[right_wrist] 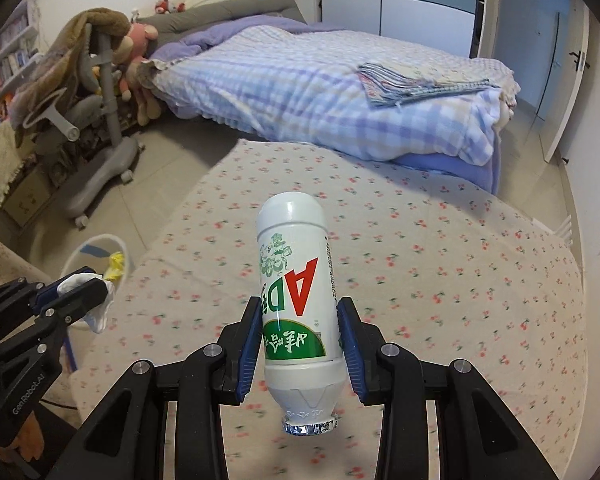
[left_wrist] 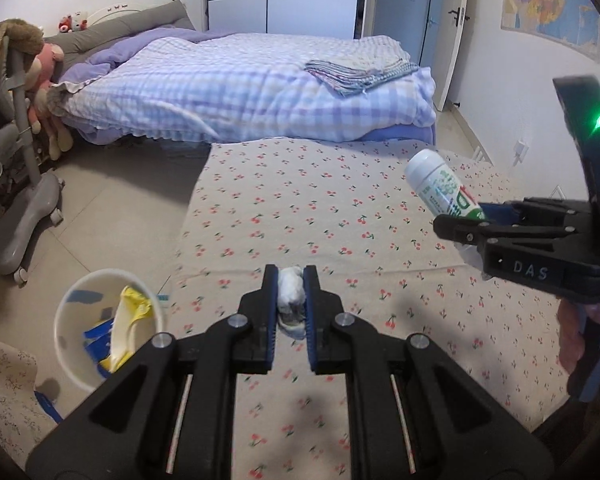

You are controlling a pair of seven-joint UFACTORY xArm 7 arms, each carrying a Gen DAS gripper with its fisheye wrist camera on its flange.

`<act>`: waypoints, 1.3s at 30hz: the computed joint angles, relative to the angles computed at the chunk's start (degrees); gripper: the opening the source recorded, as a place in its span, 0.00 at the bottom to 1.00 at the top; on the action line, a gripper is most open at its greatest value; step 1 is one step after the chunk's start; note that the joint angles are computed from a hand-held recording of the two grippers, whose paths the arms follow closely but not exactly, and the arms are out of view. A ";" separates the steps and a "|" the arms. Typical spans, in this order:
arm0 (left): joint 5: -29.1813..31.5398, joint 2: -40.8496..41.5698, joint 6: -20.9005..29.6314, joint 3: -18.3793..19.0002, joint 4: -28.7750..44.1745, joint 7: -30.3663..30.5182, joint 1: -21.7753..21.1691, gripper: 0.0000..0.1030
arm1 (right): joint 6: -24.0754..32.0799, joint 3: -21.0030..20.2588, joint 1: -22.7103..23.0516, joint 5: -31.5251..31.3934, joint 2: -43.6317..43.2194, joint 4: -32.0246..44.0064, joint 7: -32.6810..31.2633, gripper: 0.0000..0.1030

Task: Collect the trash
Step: 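Carry the tissue and bottle over the bin and open both tools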

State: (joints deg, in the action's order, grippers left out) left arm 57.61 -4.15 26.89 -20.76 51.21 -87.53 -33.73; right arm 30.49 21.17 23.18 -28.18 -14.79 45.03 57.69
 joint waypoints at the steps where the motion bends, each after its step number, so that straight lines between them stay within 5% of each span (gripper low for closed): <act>1: -1.03 -2.42 -1.61 0.61 -2.47 0.13 0.25 0.13 | -0.49 0.93 0.17 -0.57 0.32 0.13 1.42 0.37; 4: -5.88 -8.95 -9.58 2.75 -10.22 1.46 2.67 0.13 | -2.16 2.87 1.01 -2.64 2.67 1.54 5.31 0.37; 8: -18.73 -16.36 -20.36 12.14 -21.06 9.98 1.19 0.13 | -2.20 3.68 3.41 -6.63 6.72 4.92 9.49 0.37; 19: -29.32 -21.37 -27.57 19.04 -32.56 17.55 4.86 0.13 | -4.40 -0.99 12.53 -10.36 20.58 16.05 12.09 0.37; 31: -39.03 -15.58 -26.08 18.05 -33.14 22.68 10.55 0.14 | -9.40 -4.33 19.92 2.02 44.93 39.51 1.72 0.37; 34: -40.27 -14.66 -24.89 15.91 -31.84 24.13 12.72 0.38 | -8.93 -5.07 21.23 5.70 49.16 44.70 -0.78 0.37; 35: -40.25 -14.73 -24.70 13.83 -31.75 23.35 14.93 0.53 | -8.86 -5.48 21.71 6.78 50.31 46.20 -1.28 0.37; 39: -42.60 -17.13 -25.09 11.41 -33.59 23.83 18.15 0.58 | -8.33 -7.58 23.51 10.27 52.97 50.16 -3.10 0.38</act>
State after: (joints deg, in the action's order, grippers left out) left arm 15.01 -21.29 1.81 -9.35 17.62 -63.70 -15.58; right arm 22.16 13.58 46.69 -17.92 38.18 95.20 54.60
